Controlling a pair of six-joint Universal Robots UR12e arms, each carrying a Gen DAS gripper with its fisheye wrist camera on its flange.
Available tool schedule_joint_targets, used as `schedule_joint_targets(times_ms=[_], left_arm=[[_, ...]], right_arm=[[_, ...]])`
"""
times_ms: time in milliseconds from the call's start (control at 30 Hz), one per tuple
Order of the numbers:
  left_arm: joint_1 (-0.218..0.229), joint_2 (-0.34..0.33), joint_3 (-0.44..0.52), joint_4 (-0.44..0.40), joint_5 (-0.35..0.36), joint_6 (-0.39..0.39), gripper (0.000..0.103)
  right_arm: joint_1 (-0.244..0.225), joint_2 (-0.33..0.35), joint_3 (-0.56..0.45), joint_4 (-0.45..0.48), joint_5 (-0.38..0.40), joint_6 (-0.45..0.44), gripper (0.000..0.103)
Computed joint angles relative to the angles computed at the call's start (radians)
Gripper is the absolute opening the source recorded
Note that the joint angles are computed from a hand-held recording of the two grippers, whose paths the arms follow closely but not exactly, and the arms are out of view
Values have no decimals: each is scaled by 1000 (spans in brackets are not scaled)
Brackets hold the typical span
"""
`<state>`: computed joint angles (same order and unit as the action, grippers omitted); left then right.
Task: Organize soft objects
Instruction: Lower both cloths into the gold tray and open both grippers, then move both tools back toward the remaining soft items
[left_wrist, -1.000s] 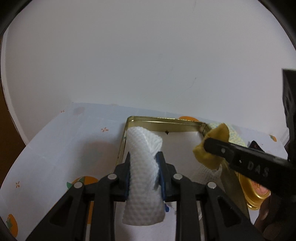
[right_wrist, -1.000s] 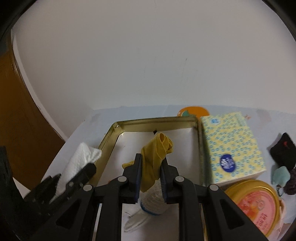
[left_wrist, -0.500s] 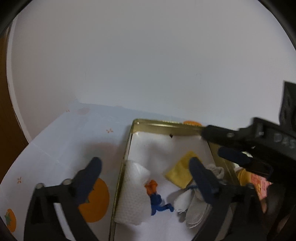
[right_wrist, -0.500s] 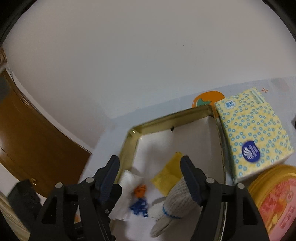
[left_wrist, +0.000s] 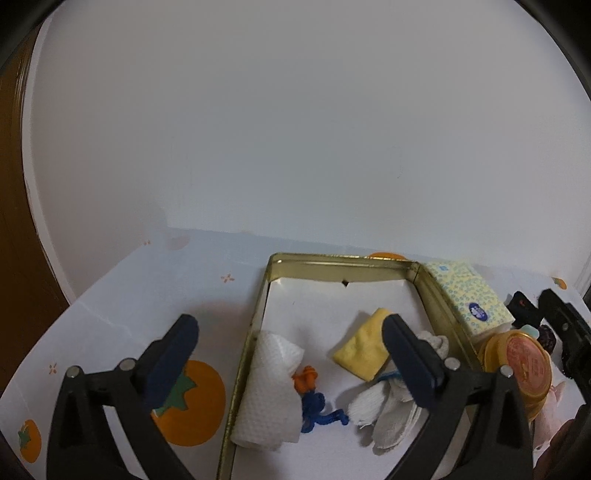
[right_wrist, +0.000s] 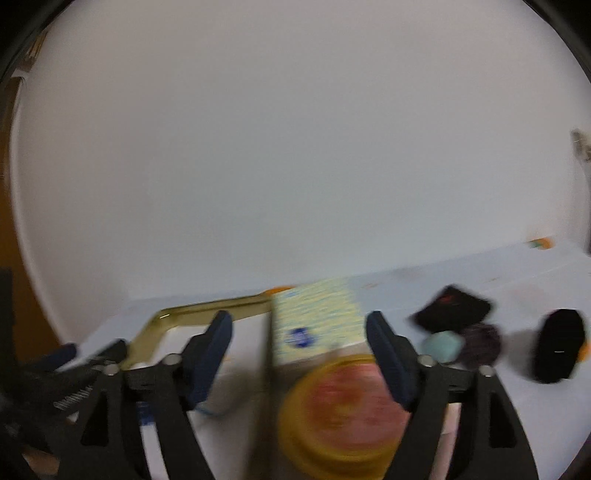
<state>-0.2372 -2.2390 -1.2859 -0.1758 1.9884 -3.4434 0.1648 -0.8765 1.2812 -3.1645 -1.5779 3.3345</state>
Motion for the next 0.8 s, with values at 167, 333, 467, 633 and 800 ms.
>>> schedule_joint_targets(times_ms=[167,333,467,633,800], left_arm=[[-14,-12,-5,91,29,47,101],[-30,-26,-5,182,59,97,101],[-36,-31,-16,259,50,104,101],[-46,-40,-24,346,38,142,101],[-53,-44,-28,357,15,167,101]], right_arm=[[-16,-14,36,-35,-14,67,81],[-12,-21,60,-84,-43,7,81],[-15,-33,81,-94,-49,-51,81],[-23,-48,105,-100,-36,-57,81],[-37,-62,128,-96,-29,-63,81]])
